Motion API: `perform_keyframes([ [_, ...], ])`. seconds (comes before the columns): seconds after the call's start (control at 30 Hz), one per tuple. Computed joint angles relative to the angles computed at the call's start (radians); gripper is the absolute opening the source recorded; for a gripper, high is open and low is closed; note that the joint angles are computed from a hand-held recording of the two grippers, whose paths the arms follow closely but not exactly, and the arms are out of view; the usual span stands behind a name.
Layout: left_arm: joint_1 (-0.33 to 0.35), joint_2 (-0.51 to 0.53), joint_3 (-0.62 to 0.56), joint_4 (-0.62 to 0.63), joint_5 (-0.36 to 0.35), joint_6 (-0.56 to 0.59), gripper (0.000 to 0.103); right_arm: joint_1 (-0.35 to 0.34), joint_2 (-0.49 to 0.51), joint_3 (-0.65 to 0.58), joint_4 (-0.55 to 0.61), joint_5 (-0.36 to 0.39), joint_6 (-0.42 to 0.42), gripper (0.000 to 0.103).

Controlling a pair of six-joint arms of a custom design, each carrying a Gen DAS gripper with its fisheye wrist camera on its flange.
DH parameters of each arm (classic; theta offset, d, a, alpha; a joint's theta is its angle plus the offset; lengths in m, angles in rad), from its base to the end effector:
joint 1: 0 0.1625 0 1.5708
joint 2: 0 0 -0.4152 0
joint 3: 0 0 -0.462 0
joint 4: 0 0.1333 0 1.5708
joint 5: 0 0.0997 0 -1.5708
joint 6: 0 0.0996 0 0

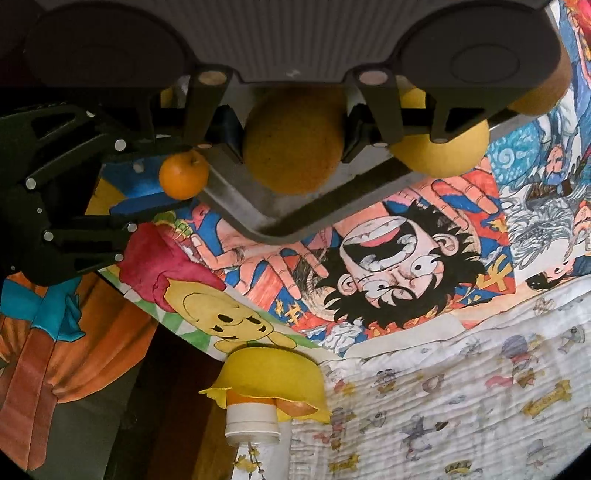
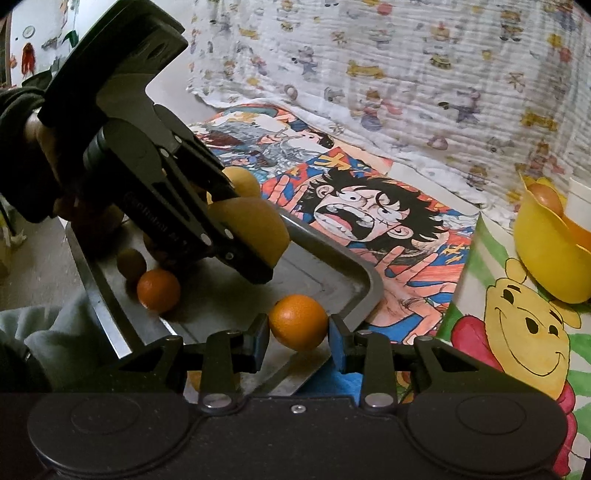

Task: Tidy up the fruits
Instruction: 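Lower the pear and orange onto the grey tray and open both tools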

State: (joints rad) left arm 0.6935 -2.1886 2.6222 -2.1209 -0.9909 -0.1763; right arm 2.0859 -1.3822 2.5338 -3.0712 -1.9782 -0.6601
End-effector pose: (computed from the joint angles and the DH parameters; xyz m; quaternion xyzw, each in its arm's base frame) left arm -0.1010 -0.3282 0.2357 0.3128 0.9042 -0.1917 0.2187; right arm 0.2742 -0.2939 0.0965 0.5055 -0.8222 0.1551 0.2110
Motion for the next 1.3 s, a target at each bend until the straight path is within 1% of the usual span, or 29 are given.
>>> perform_keyframes([
  [0.13, -0.001, -0.021, 0.008, 0.025, 0.011, -0.026, 0.058, 0.008, 0.016, -0.003, -0.009, -0.024, -0.022, 0.036],
  [0.33, 0.003, -0.013, 0.007, 0.031, 0.021, -0.028, 0.059, 0.017, 0.033, -0.008, -0.014, -0.049, -0.036, 0.037],
  [0.53, 0.006, -0.001, 0.004, 0.038, 0.022, -0.037, 0.059, 0.008, 0.033, -0.011, -0.004, -0.042, -0.036, 0.037],
  [0.67, 0.016, 0.001, 0.002, 0.037, 0.017, -0.044, 0.059, 0.013, 0.037, -0.006, -0.024, -0.056, -0.053, 0.036],
  [0.93, 0.013, 0.005, -0.002, 0.050, 0.021, -0.062, 0.059, 0.001, 0.014, 0.008, -0.021, -0.057, -0.040, 0.036],
  [1.17, -0.009, -0.017, -0.004, 0.092, 0.029, -0.099, 0.059, 0.001, 0.003, 0.020, -0.042, -0.050, -0.037, 0.038],
  [1.3, -0.036, -0.057, -0.001, 0.130, 0.047, -0.122, 0.062, 0.004, -0.004, 0.024, -0.056, -0.050, -0.027, 0.044],
])
